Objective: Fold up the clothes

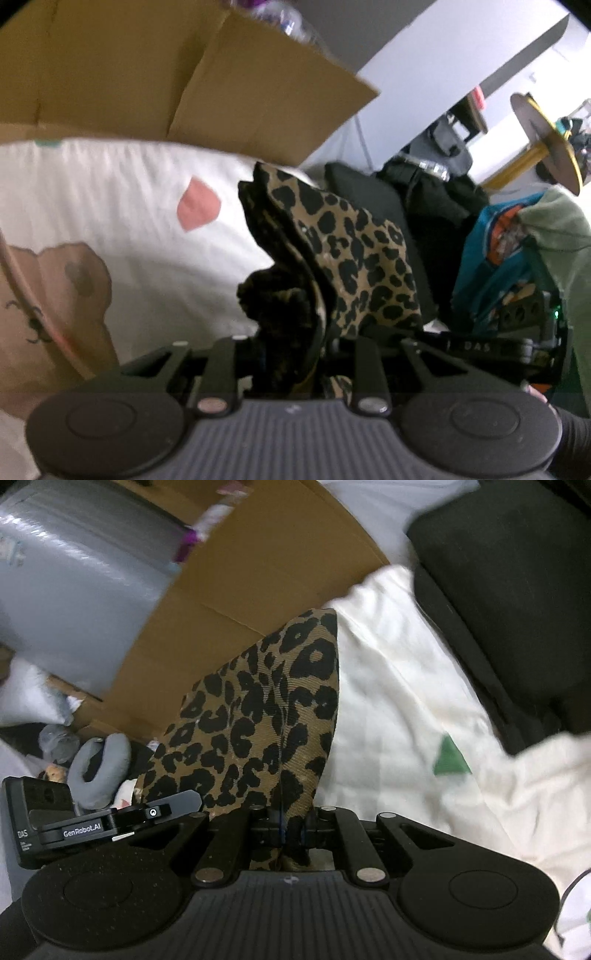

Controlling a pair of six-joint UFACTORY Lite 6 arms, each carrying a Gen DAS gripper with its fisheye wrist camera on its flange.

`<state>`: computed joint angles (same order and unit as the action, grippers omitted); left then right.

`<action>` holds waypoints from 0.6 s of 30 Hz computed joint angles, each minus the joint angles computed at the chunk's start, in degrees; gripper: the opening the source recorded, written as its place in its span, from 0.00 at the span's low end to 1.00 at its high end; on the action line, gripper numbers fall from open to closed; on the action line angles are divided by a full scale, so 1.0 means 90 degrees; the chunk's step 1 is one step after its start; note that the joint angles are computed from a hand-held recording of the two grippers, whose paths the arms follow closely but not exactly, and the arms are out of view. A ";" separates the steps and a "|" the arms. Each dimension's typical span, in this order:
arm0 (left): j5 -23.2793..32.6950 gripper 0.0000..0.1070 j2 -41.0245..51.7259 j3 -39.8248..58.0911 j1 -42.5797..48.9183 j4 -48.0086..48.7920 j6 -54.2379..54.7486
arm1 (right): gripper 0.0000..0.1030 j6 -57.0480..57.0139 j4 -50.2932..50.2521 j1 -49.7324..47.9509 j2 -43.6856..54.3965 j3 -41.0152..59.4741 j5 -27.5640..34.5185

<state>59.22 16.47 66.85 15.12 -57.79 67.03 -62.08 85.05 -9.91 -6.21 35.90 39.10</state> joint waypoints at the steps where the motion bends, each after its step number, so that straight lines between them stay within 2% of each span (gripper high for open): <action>1: 0.0021 0.24 -0.0208 -0.0035 -0.0014 0.0005 -0.0128 | 0.05 0.0250 -0.0263 0.0002 -0.0152 0.0124 0.0022; 4: 0.0099 0.24 -0.0797 -0.0035 -0.0082 0.0111 -0.0562 | 0.05 0.1021 -0.1111 -0.0021 -0.0590 0.0571 0.0149; 9: 0.0221 0.24 -0.1654 0.0188 -0.0321 0.0286 -0.1416 | 0.05 0.1984 -0.2224 -0.0367 -0.1121 0.1395 0.0767; 18: 0.0372 0.24 -0.2902 0.1251 -0.1162 0.0983 -0.3869 | 0.05 0.2928 -0.3142 -0.1594 -0.1315 0.3539 0.2655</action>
<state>62.56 -9.64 78.11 4.67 -48.94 32.21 -35.72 56.77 -24.26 -18.05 67.75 62.99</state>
